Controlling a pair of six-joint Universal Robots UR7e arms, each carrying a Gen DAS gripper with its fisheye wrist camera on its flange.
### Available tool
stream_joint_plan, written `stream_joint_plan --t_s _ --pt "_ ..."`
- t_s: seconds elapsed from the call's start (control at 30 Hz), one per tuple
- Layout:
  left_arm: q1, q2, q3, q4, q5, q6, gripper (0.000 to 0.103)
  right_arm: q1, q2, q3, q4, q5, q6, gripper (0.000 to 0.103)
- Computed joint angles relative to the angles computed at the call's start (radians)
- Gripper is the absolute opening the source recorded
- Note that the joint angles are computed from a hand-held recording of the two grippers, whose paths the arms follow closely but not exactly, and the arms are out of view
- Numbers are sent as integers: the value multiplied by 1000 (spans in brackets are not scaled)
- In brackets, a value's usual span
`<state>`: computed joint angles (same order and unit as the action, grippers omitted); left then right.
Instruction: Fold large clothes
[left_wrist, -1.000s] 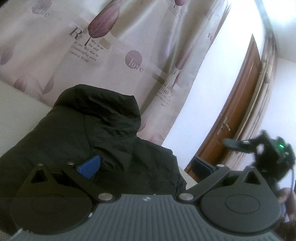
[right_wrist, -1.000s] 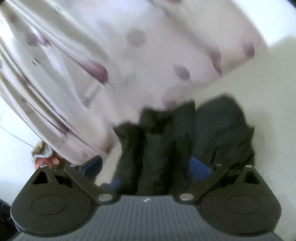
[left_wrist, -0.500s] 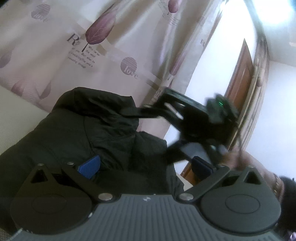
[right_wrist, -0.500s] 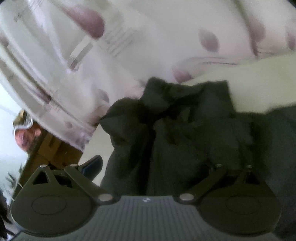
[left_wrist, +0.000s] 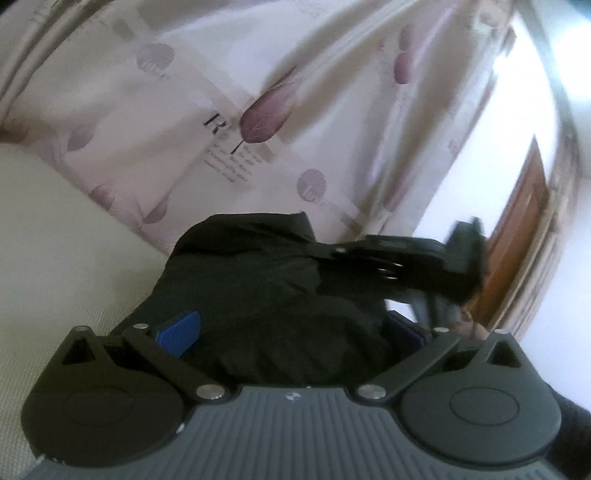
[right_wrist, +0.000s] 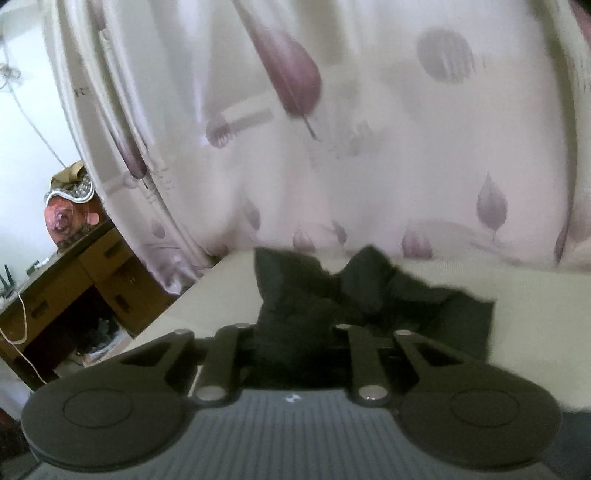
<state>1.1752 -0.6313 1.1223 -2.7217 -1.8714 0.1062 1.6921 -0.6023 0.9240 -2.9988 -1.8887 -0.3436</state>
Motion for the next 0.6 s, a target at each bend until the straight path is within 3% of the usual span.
stream_joint_plan --t_s 0.13,0.23,0.33,0.37,0.4,0.47,0.5,0.57,0.6 --pt "-18 19 -21 0 43 -14 103 -16 -85 140 -67 -34 -19 17" --pt "-24 42 -65 76 25 -12 103 -53 -151 258 -136 -34 55 17" --pt "-33 57 -75 111 35 16 103 -89 -184 324 -171 14 116 18" --pt "-33 59 -70 109 35 21 103 -89 -184 326 -186 -4 128 26" --pt "-34 59 -65 109 38 27 103 -81 -170 305 -199 -64 119 42" --pt "-37 64 -62 119 55 33 103 -62 -143 282 -330 -147 66 60" --pt "-33 64 -55 120 46 38 103 -54 -156 291 -368 -126 84 60" --pt "-31 61 -37 99 40 71 103 -58 -200 315 -318 37 134 63" --pt "-31 58 -27 92 42 93 103 -55 -205 301 -250 96 143 76"
